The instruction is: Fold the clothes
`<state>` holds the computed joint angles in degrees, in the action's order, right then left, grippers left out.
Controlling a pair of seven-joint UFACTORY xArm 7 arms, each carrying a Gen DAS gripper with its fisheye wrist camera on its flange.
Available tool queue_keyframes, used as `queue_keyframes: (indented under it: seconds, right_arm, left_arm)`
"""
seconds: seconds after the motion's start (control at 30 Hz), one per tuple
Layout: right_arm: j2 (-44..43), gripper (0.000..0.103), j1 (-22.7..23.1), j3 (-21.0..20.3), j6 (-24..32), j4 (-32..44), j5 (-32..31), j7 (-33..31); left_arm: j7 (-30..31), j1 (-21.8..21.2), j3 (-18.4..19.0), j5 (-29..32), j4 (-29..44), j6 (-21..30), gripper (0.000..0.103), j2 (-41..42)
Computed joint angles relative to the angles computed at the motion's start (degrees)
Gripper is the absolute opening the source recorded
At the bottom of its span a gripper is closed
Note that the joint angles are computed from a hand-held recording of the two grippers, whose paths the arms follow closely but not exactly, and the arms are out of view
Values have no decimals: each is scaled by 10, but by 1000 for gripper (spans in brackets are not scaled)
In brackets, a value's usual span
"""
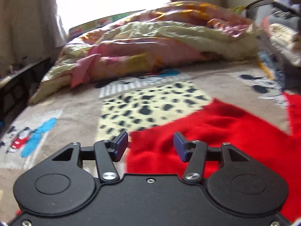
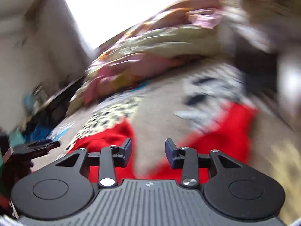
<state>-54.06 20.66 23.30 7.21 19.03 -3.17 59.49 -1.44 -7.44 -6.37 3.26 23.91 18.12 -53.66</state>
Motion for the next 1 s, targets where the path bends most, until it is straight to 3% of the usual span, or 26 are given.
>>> queue_keyframes:
  seconds: [0.13,0.17,0.27,0.37,0.43,0.5,0.53,0.67,0.77,0.87,0.93,1.0]
  right_arm:
    - [-162,43,70,41,107,-84,48,116]
    - [-181,49,89,46,120,-94,45,145]
    - [-162,55,111,52,86,-102,45,169]
    - [-139,56,127,55,43,-109,36,196]
    - [-118,56,116,60,6,-113,23,204]
    - [-109,56,110,64,-1,-109,8,207]
    - [-107,57,110,65,0,-106,2,207]
    - [-86,59,96,77,4,-89,-22,201]
    - [-72,70,88,92,17,-69,-39,193]
    - [-69,74,96,90,11,-69,-40,195]
    - [-71,74,110,77,-8,-81,-33,199]
    - [-73,74,118,70,-21,-89,-29,200]
  left_arm:
    - [-39,-66,9,-58,-18,60,54,-50]
    - [-56,-84,10,-78,-22,74,54,-59]
    - [-98,-147,8,-134,-41,98,54,-91]
    - [-138,-198,-49,-145,-64,105,54,-128]
    - [-157,-224,-107,-126,-64,138,54,-125]
    - [-194,-220,-202,-64,-78,141,59,-122]
    - [-216,-216,-227,-52,-90,124,59,-130]
    - [-265,-215,-198,-62,-64,148,60,-101]
    - [-321,-190,-250,-28,-30,182,60,-77]
    - [-356,-178,-265,-2,0,216,60,-53]
    - [-364,-183,-242,4,8,225,61,-38]
    - [-359,-187,-215,5,53,272,61,7]
